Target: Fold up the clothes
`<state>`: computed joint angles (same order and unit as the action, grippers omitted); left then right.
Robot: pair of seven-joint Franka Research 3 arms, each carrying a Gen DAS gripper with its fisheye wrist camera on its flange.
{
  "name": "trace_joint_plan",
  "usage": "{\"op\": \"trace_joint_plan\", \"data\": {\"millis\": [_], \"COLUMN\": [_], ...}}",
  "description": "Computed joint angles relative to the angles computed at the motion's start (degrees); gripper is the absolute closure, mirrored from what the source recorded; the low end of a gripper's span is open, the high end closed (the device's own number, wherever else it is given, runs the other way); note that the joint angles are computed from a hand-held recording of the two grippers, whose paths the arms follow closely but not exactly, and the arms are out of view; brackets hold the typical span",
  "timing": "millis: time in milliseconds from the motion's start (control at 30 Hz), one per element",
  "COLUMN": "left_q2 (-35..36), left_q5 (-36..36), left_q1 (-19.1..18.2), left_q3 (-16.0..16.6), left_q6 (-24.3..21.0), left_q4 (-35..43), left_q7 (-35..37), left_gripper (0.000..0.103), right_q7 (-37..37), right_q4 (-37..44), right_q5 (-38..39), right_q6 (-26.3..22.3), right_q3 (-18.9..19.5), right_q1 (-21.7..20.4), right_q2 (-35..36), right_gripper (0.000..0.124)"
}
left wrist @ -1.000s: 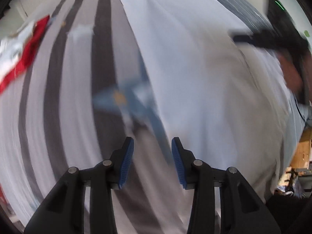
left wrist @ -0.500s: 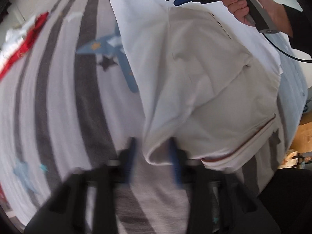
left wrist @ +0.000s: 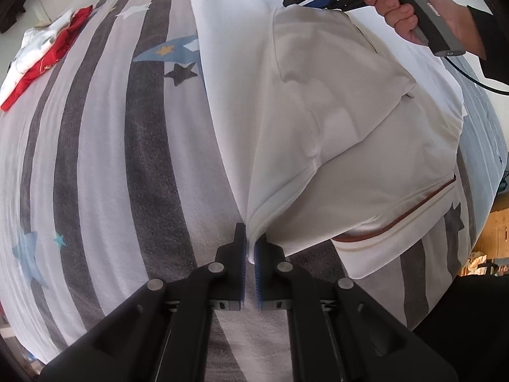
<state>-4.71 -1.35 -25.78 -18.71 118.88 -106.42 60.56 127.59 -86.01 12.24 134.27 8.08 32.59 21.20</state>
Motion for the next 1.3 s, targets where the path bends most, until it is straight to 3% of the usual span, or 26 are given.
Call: {"op": "trace_joint_plan", "data": {"millis": [267,367,467,633,700,767,900,1100,1300], "left_q2": [0.95,1.12,1.33,1.99,2.06,2.29,2.77,2.35,-0.59], "left_q5": [-0.02,-0.41,-0.34,-0.29,-0.57,-0.4,-1.02,-2.2,-4.79], "left_q1": [0.17,0.29,0.37,0.41,0.47,0.45,0.64,0.97,1.28], "left_q3": [0.07,0.16,0.16,0.12,0.14,0.07,0.24,0.45,0.94], "left_q6": [-0.52,-1.03,-1.83,-2.78,-2.9,-3.17,-3.32,-4.22,-7.22], "left_q4": [1.08,1.53,2.1,2.94,2.92,3.15,3.66,4.45,3.78], "left_q7": [0.21,-0.25,-0.37,-0.41,-0.99,-1.32,-1.35,-0.48,1.13], "left_gripper": [0.1,0.1,0.1,0.1,0.1,0.1,0.1,0.1,0.1], "right_q7": [1.09,0.08,-0.82,-0.38,0.16,0.2,1.16,0.14,5.59], "right_q4": [3.87,8.92,17.24,34.77,32.66,26.0,18.4,19.49,7.6], "right_q5": [-0.4,0.06,0.38,-1.57,-1.83,-0.82,-1.23,-4.41,-9.23], "right_q6": [0.46,0.4,-1.33,-13.38,-12.84,-8.33,-4.78,-7.39,-2.69], "right_q3": [-0.58,-0.57,-0.69,-2.26,-2.84,-2.59,-2.79,-3.23,-5.05], "right_q1": [-0.11,-0.56,-0.65,0.8,1.06,0.57,0.54,0.91,2.0], "right_q2": [2.3,5.46,10.79,21.49,20.58,17.0,12.34,11.15,2.33], "right_gripper": [0.096,0.095,0.086,0.09,0.098,0.099,0.102,0.1,0.1]}}
